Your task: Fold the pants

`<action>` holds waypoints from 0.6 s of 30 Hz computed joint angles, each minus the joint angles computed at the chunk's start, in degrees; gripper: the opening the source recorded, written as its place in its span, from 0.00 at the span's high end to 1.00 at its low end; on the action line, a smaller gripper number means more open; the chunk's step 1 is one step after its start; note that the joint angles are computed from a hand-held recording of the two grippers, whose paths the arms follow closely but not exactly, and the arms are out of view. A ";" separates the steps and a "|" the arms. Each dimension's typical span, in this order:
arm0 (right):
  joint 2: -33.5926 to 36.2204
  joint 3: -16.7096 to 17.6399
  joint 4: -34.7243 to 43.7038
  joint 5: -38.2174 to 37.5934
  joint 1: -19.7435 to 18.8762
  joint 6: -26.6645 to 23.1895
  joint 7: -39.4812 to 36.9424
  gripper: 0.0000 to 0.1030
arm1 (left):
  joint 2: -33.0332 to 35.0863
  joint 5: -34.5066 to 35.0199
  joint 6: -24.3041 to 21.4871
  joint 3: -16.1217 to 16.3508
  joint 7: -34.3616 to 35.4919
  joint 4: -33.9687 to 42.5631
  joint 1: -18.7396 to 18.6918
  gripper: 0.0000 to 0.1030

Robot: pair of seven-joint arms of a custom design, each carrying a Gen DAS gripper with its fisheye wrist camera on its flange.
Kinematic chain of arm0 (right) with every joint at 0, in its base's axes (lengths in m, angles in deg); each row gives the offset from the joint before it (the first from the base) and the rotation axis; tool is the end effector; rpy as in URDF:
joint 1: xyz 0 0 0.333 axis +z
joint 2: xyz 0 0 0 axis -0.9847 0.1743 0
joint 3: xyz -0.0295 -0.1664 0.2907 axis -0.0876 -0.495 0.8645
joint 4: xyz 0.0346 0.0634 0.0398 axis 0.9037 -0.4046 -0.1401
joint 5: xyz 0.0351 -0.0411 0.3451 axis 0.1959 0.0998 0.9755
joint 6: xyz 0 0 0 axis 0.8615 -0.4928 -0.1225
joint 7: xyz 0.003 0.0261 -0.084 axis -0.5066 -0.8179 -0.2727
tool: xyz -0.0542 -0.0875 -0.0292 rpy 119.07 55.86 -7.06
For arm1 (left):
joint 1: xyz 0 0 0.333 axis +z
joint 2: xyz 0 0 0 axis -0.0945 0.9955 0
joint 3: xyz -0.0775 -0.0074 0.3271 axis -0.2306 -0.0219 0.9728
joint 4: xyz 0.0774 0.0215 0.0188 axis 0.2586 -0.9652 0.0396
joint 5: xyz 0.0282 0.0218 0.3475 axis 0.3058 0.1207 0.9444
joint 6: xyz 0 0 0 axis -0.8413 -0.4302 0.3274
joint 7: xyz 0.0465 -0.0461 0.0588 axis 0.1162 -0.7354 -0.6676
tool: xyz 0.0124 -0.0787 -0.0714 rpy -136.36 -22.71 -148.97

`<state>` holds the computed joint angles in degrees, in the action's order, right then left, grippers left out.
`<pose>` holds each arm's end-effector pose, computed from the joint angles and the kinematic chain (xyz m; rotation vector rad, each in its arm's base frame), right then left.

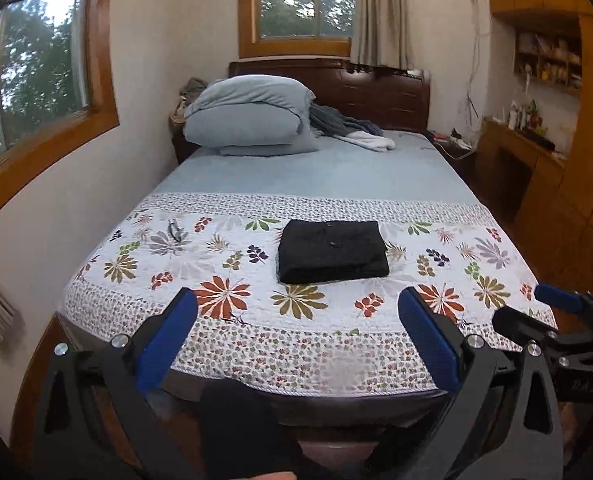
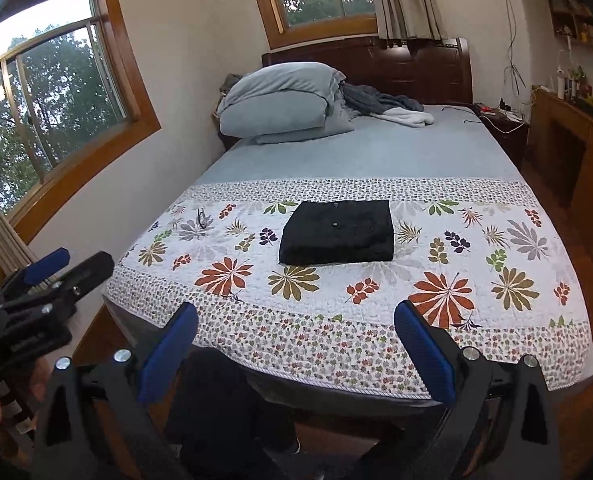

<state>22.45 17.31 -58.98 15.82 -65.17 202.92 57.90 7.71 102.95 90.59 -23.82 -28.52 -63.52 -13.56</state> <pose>0.4948 0.1427 0.7547 -1.7068 1.5523 -0.4253 0.4868 -0.2046 0.7490 -1.6675 1.6742 -0.8182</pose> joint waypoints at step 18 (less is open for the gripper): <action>5.72 0.68 5.60 0.79 -1.47 -2.42 -1.58 0.04 | 4.47 -4.75 0.85 1.84 2.18 3.82 -1.28 0.03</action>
